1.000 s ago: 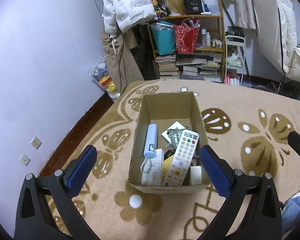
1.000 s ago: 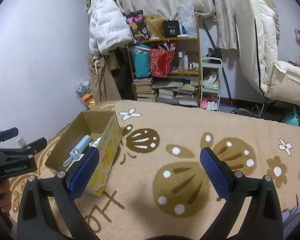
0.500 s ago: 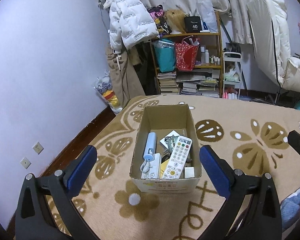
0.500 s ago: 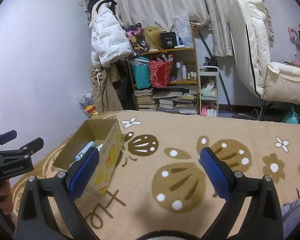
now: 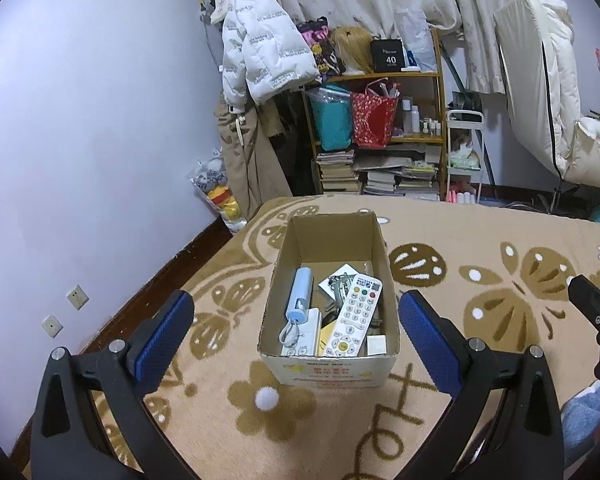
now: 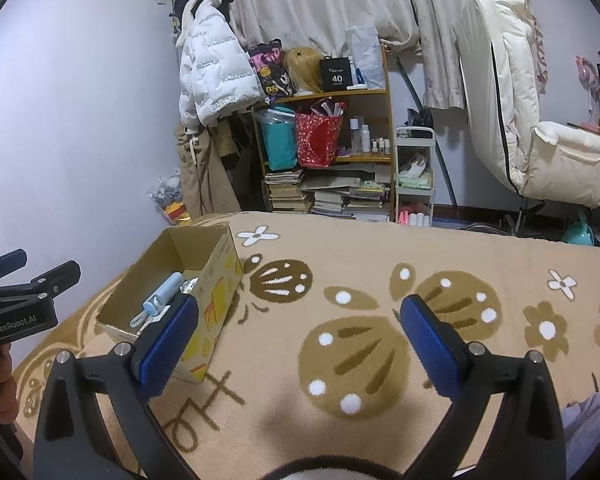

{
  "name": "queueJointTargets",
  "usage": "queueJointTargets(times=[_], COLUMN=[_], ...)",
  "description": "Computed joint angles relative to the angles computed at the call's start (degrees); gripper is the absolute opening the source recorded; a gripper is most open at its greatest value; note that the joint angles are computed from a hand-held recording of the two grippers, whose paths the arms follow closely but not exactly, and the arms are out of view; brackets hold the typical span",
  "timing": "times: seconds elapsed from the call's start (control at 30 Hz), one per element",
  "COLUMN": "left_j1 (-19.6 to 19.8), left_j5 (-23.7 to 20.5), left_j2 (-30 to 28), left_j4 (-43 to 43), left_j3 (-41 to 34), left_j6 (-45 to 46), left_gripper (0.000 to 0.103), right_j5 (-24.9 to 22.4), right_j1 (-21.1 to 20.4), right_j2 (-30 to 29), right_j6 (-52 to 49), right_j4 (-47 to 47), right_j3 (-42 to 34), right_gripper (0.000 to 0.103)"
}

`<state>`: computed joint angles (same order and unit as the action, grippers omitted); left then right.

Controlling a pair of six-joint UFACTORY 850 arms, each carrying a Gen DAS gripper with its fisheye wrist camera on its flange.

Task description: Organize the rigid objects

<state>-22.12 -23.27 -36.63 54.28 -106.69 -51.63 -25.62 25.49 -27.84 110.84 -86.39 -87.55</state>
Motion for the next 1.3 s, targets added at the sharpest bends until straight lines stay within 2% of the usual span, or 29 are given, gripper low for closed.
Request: queueJointTargets(times=[0.27, 0.5, 1.3], left_j1=[-0.05, -0.14, -0.16], left_j5=[-1.62, -3.46, -4.52], left_j2=[-2.14, -3.73, -3.8], left_j4=[-7.1, -10.23, -8.44], left_j3=[-2.59, -4.59, -4.56], left_j6=[8.13, 11.6, 10.45], left_gripper=[0.101, 0.101, 0.101], right_j5=[0.78, 0.66, 0.6], right_j1=[-0.7, -0.74, -0.63], right_j2=[-0.93, -1.84, -2.37], right_j6=[-5.53, -8.19, -8.6], right_j4=[5.49, 7.91, 8.46], right_j3=[-1.01, -2.24, -2.66], right_gripper=[0.103, 0.103, 0.103])
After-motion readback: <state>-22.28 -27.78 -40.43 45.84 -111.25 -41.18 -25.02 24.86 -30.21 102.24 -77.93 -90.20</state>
